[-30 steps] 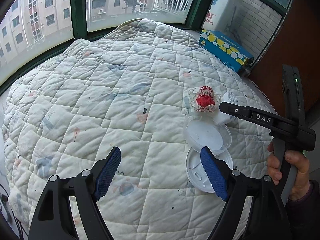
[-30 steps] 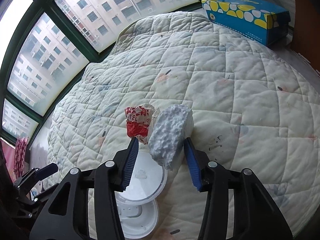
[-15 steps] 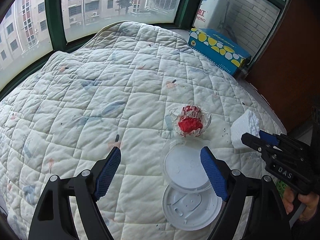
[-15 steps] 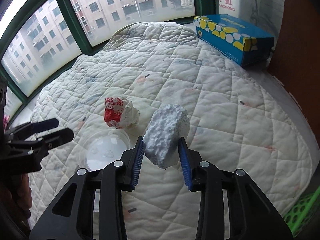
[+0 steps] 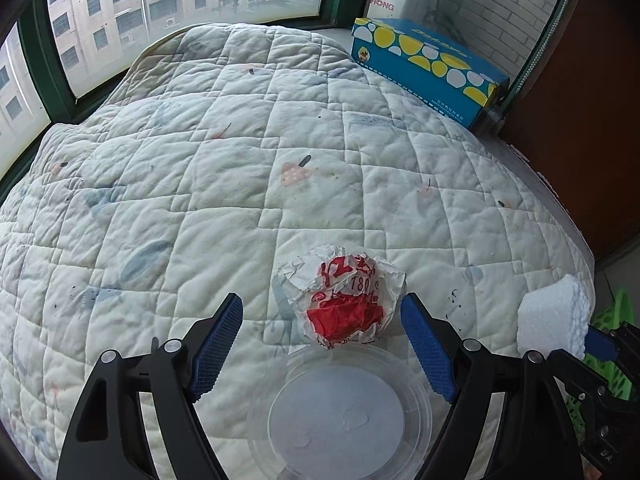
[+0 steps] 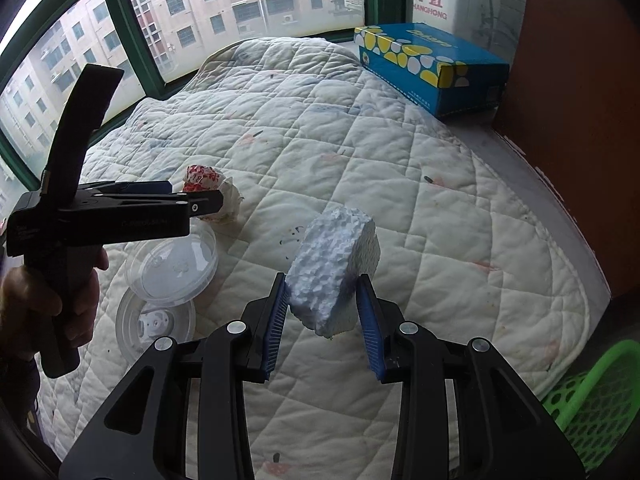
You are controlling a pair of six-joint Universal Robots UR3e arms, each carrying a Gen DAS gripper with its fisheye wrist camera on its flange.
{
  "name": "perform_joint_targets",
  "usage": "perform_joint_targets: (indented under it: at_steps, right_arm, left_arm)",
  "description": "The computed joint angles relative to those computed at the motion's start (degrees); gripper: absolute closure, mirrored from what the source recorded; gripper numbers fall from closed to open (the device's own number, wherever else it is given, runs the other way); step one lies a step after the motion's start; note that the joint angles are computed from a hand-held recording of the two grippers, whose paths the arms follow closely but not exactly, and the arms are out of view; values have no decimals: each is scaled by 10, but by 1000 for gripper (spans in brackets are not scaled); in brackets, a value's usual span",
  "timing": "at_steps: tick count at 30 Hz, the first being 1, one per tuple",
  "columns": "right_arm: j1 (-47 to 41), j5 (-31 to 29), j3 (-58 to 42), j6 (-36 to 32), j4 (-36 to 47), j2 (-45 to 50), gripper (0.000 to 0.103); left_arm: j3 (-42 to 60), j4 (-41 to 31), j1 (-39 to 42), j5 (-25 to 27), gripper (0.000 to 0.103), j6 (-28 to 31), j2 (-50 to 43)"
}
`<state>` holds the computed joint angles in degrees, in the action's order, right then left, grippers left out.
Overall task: Collect trash
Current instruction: 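Close the left tool on the red-and-white paper wrapper, then carry both items to the green basket and open the right tool to drop the foam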
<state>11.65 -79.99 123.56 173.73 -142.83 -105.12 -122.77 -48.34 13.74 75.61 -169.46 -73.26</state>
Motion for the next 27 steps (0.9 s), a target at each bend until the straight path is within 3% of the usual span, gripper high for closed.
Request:
perform_joint_targets:
  at_steps: [2,3,7,15,22,27]
  right_arm:
    - [-6,0,8,-3,6,-12,68]
    - [-7,-2,11,-6,9,-18,68]
    - [-9,-9,22,-13,16,-41,68]
    - [-25,-2,44,-33,60,-126,68]
    - [-57,7,56,-53,139,-241,68]
    - [-131,46,57,-102,259,-373,68]
  left_arm:
    - [1,5,-3,-12,37,1,-6]
    - [0,6,-2,-24,48,5,-5]
    - [5,8,-19,-17,58,-2,4]
    - [3,-85,14,-41,61,14,140]
    - [39,-263,79,-97,61,58,303]
    - [85,-376,101,-133,61,77,380]
